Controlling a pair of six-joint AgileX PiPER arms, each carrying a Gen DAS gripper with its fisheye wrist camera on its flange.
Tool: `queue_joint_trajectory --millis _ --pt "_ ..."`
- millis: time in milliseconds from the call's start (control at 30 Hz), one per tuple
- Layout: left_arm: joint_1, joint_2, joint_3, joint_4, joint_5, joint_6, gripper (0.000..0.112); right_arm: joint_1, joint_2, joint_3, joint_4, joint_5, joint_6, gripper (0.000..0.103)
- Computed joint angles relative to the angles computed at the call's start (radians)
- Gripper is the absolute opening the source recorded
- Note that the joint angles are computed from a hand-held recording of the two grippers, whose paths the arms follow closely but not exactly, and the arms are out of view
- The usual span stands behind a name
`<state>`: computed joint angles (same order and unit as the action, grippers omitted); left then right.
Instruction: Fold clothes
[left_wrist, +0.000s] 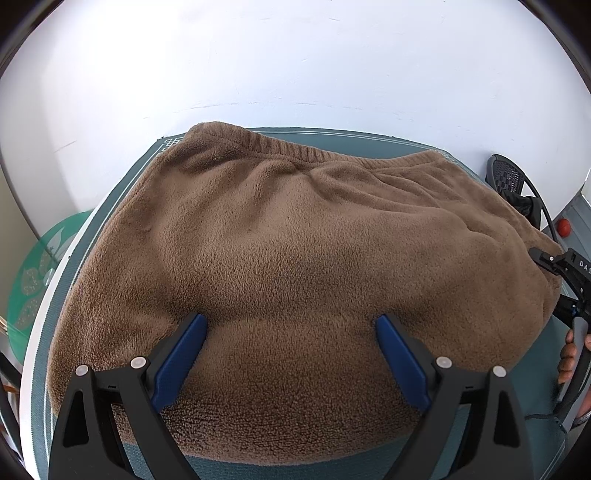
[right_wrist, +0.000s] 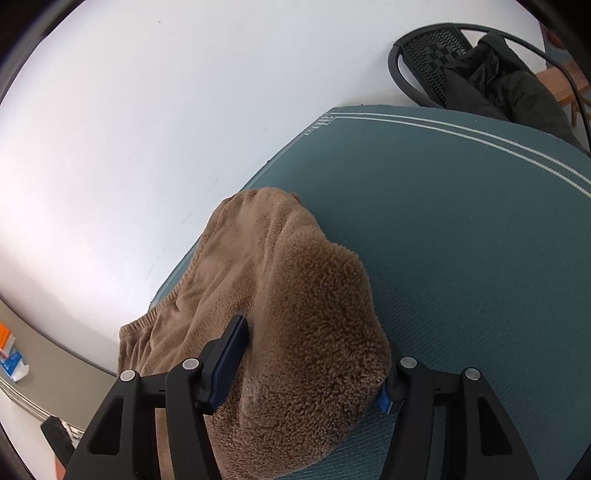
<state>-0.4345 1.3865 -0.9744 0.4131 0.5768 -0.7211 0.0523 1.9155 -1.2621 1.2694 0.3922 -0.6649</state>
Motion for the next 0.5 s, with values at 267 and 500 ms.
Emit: queue_joint_trajectory --millis 267,500 --pt "0.101 -0.08 0.041 -0.242 -0.09 0.175 0.095 -0.004 -0.001 -0.018 -0.137 -0.001 0.153 0.037" --pt "0.171 -0.069 0.022 -0.053 0.0 -0.051 0.095 0.019 -0.015 -0.045 -0.263 -0.019 0.279 0.033"
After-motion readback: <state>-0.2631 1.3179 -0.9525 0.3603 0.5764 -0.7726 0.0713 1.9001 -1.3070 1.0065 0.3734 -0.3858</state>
